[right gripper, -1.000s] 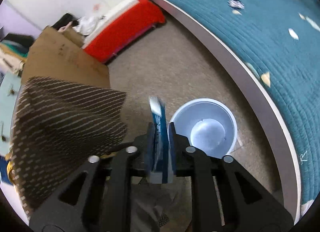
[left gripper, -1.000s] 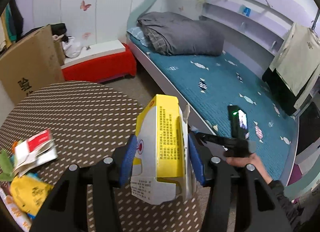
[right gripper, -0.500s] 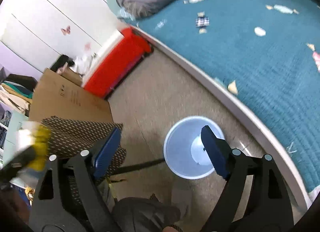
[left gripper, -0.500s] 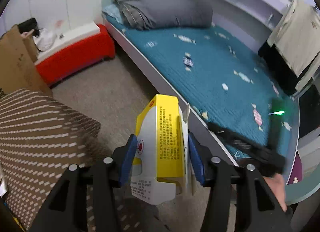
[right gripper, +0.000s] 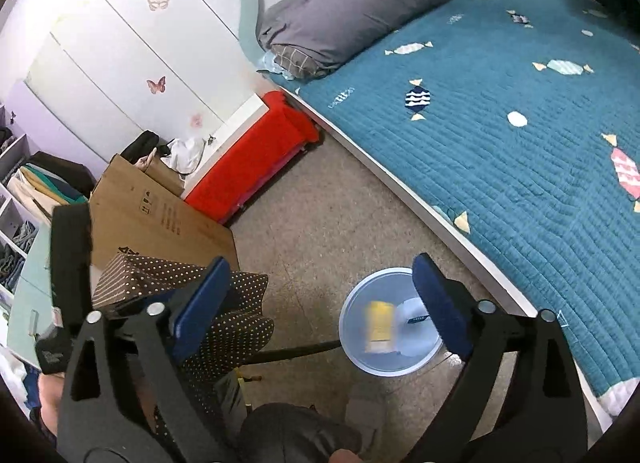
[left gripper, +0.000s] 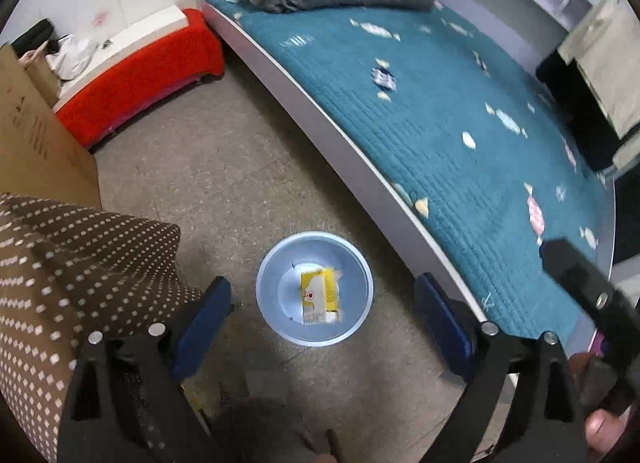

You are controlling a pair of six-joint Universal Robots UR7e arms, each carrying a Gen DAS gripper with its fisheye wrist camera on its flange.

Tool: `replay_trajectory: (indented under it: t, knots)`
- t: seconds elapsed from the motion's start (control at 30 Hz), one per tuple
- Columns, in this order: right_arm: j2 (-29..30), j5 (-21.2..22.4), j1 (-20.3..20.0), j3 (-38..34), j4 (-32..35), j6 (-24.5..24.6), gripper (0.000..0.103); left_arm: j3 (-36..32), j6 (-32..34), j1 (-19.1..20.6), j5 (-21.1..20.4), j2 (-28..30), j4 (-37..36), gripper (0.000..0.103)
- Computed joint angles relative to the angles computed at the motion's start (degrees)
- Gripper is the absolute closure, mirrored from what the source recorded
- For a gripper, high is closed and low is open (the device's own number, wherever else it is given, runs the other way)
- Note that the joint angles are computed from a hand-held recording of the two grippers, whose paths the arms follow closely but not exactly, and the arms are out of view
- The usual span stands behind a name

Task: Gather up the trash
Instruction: 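Carry both items to the wastebasket and open both tools over it, then swing both tools back toward the table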

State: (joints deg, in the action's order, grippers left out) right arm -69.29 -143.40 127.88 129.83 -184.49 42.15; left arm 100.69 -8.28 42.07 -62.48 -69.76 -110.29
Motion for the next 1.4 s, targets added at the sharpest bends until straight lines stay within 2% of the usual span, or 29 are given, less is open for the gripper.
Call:
replay_trajectory:
  t: [0.13,0.5,0.57,0.7,1.0,1.1,1.4]
  knots:
    - [1.1,-2.5,2.2,-2.1,5.1,4.1,0.006,1.4,0.8,-1.6,1.9,-3.1,-2.7,0.01]
    - [6.0,-12.0,10.6,-11.4,15.7,6.0,0.006,3.8,1.6,-6.2,6.5,-14.1,-4.4,0.01]
    - [6.4,-11.8,12.0,-13.9,21.0,8.3,0.006,4.2,1.9,-7.0,7.0,-16.6,-4.5,0.009]
    - [8.4,-12.2,14.3,-18.2,27.0,9.9,0.006,4.7,2.3,-8.3,8.9,-20.8,-3.2,0.008]
    - [14.7,-11.6,18.7,-28.1,31.7,6.6,0.006,3.8,0.7,-9.5,12.5,-30.0,3.1,0.008]
    - [16.9,-10.8,19.7,-30.6,29.8,3.4,0.006,2.7,0.5,-9.4,12.3,-32.9,6.7,0.008]
    - [24.2,-4.7,20.8,-38.8,26.2,-5.6,0.006,1.1,-2.4,-10.3,20.6,-41.0,14.0,0.008]
